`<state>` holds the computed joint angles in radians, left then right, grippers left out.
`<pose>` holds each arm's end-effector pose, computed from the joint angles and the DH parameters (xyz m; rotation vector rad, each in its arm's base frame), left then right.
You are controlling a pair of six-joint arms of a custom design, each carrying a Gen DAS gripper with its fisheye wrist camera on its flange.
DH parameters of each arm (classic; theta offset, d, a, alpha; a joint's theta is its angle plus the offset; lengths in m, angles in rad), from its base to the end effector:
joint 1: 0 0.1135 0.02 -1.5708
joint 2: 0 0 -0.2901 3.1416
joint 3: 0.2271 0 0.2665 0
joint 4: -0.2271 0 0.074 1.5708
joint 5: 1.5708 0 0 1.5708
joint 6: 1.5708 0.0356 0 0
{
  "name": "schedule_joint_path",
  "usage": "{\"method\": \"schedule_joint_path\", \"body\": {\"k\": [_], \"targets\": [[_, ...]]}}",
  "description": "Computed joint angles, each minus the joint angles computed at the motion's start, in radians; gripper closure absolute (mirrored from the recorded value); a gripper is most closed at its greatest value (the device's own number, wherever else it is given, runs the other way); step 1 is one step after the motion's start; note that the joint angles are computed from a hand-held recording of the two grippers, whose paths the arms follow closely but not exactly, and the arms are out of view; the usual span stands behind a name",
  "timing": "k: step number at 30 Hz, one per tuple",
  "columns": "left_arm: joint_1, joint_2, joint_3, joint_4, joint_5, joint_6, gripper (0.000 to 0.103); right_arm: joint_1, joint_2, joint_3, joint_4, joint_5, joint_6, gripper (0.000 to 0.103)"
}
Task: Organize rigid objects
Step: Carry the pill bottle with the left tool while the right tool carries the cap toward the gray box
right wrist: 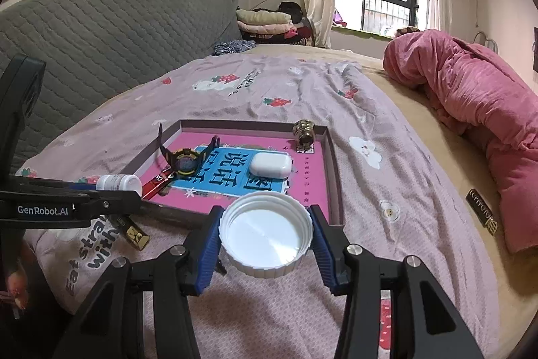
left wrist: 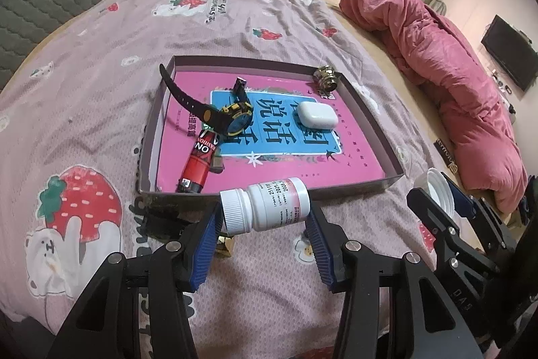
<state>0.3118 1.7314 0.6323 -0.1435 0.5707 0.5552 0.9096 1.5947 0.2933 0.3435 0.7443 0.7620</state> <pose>0.2642 0.0649 0.0974 0.4352 2.5316 -0.5046 0.1489 0.1521 0.0872 0.1088 2.2144 -0.0595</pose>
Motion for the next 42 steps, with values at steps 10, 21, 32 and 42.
{"method": "schedule_joint_path", "body": {"k": [10, 21, 32, 42], "targets": [[-0.016, 0.018, 0.033, 0.008, -0.004, -0.041, 0.051, -0.040, -0.026, -0.003, 0.007, -0.002, -0.037, 0.053], [-0.050, 0.029, 0.049, 0.030, -0.012, -0.078, 0.051, -0.080, -0.028, -0.001, 0.026, -0.008, -0.075, 0.053], [-0.067, 0.070, 0.089, 0.047, -0.021, -0.110, 0.051, -0.122, -0.021, 0.000, 0.060, -0.028, -0.121, 0.053], [-0.058, 0.094, 0.148, 0.047, -0.023, -0.150, 0.051, -0.161, -0.049, 0.000, 0.064, -0.028, -0.153, 0.053]]}}
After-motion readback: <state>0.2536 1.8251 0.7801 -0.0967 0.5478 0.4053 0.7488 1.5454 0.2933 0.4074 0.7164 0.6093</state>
